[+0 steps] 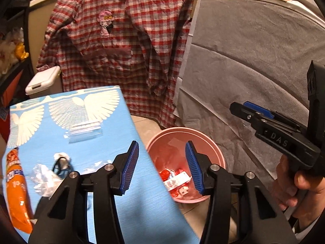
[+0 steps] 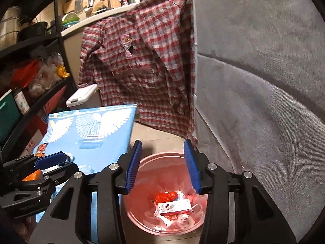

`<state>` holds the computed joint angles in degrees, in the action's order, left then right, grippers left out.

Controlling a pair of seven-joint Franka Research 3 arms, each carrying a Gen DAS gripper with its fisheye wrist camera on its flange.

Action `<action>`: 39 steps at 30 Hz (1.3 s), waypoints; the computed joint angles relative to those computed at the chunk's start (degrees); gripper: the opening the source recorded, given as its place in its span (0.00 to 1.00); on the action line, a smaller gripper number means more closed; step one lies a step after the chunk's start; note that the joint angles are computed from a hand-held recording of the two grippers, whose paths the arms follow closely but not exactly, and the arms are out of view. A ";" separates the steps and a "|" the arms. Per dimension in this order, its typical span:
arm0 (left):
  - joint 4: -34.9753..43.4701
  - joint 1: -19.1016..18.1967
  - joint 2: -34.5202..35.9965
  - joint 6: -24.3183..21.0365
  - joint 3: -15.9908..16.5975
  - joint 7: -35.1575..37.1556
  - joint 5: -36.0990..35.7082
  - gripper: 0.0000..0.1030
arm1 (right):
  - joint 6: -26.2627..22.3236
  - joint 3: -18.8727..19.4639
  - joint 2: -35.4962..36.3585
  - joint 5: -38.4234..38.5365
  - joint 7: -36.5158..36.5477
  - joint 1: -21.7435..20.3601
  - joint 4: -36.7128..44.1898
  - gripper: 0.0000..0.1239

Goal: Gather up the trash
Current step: 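Move both tools back toward the remaining trash on the board, then grasp the orange snack bag with the left tool while the right tool grasps the clear plastic bag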

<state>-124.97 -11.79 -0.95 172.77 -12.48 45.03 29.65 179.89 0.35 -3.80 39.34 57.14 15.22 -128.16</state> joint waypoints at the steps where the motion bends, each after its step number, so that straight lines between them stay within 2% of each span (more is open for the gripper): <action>1: -0.70 0.15 -0.86 0.06 0.13 -0.28 0.46 0.43 | 0.28 -0.41 -0.50 2.95 -2.65 1.25 -0.07 0.35; 7: -7.04 3.26 -8.19 0.53 0.17 -1.78 2.71 0.38 | 1.73 -1.79 -2.57 15.21 -13.51 7.37 -0.12 0.35; 13: -14.86 7.12 -16.60 1.43 1.28 -0.30 1.00 0.35 | 1.72 -1.45 -3.51 23.99 -21.30 11.77 0.43 0.35; 14: -16.43 7.76 -18.29 1.57 1.79 0.26 0.51 0.35 | 1.56 -1.24 -3.45 25.17 -22.41 12.21 0.62 0.34; 16: -18.96 8.72 -20.92 1.78 2.98 1.66 -0.93 0.34 | 0.99 -0.90 -3.38 28.31 -25.53 12.94 1.08 0.23; 17: -19.81 9.14 -21.87 1.72 3.24 2.24 -1.63 0.34 | 0.60 -0.23 -3.25 28.44 -25.73 12.80 1.15 0.21; 24: -25.45 13.12 -28.10 -0.65 6.03 6.04 -5.76 0.31 | -0.76 3.32 -0.78 25.34 -22.14 11.69 2.23 0.19; 32: -28.50 15.48 -29.65 -2.10 8.56 9.79 -9.53 0.31 | -5.06 6.61 3.65 20.66 -18.09 10.38 5.19 0.20; 39: -31.46 16.60 -29.65 -4.41 10.97 13.26 -12.52 0.31 | -6.74 9.16 8.65 13.64 -13.38 9.76 7.93 0.20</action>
<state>-156.43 4.82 -30.60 168.36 -1.51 58.29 17.13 173.16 9.51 4.85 52.98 43.76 24.98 -120.23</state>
